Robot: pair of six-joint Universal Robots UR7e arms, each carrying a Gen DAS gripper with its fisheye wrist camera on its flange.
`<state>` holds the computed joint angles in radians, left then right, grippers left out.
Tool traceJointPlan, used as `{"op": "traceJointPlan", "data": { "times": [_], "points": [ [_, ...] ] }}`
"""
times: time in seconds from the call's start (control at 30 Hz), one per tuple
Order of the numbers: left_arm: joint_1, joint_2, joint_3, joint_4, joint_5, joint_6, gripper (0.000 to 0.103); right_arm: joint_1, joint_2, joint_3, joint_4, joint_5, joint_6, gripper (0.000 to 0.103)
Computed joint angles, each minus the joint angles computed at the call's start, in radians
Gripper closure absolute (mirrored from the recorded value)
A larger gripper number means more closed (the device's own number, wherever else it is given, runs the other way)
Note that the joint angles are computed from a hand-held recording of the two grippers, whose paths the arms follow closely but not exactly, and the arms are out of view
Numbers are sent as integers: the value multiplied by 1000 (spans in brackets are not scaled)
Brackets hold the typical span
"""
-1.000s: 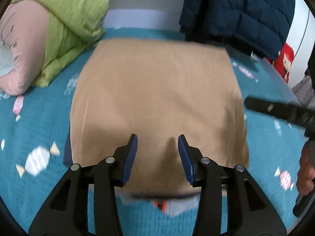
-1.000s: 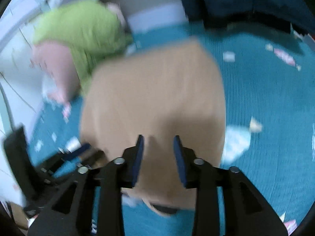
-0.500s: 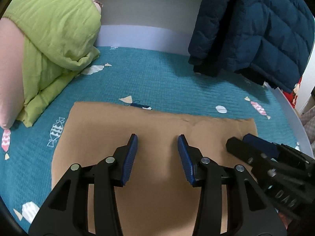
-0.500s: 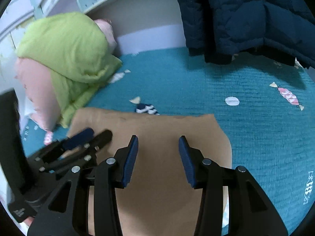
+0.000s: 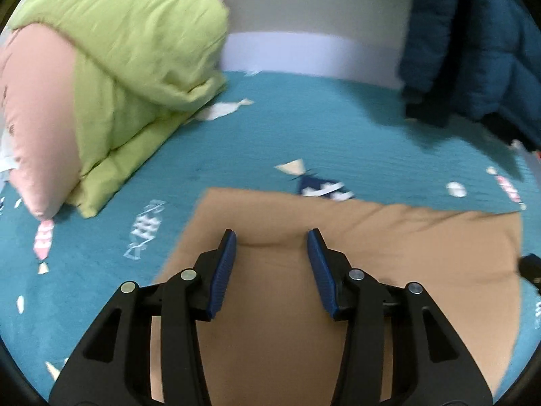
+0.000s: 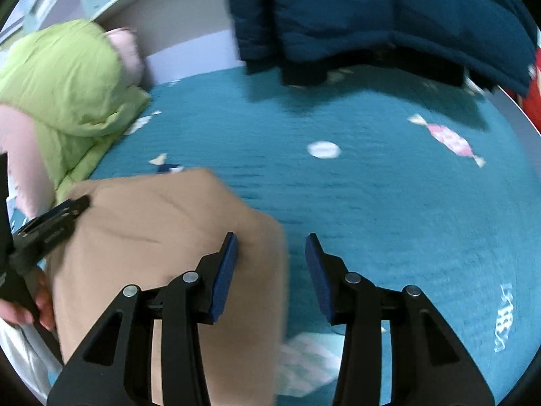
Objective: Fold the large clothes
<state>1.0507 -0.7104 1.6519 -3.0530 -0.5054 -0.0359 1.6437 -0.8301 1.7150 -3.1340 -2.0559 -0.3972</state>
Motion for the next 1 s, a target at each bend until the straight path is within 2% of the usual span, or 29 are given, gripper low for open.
{"op": "traceJointPlan", "data": {
  "times": [0.13, 0.2, 0.27, 0.47, 0.57, 0.7, 0.8, 0.83, 0.87, 0.93, 1.0],
  "points": [
    [-8, -22, 36, -43, 84, -16, 57, -14, -40, 41, 3, 14, 38, 64],
    [-11, -49, 67, -27, 104, -69, 57, -9, -54, 69, -13, 29, 43, 64],
    [-24, -70, 102, -36, 107, -88, 57, 2, -61, 91, -30, 56, 42, 64],
    [-92, -78, 194, -146, 83, -32, 54, 63, -47, 145, -58, 129, 11, 64],
    [-114, -71, 228, -166, 43, -38, 50, 93, -18, 160, -90, 105, -31, 64],
    [-122, -58, 280, -186, 55, -60, 50, 95, -5, 208, -151, 85, -83, 63],
    [-118, -95, 352, -186, 52, -127, 43, 77, -27, 254, -177, 98, -119, 62],
    [-119, -104, 376, -181, 95, -144, 37, 72, -35, 270, -188, 94, -128, 62],
    [-119, -117, 402, -163, 137, -171, 36, 67, -42, 281, -197, 92, -134, 62],
    [-98, -180, 449, -84, 120, -262, 36, 58, -54, 305, -212, 82, -144, 62],
    [-89, -232, 484, 12, 124, -366, 36, 51, -59, 326, -235, 35, -153, 62]
  ]
}}
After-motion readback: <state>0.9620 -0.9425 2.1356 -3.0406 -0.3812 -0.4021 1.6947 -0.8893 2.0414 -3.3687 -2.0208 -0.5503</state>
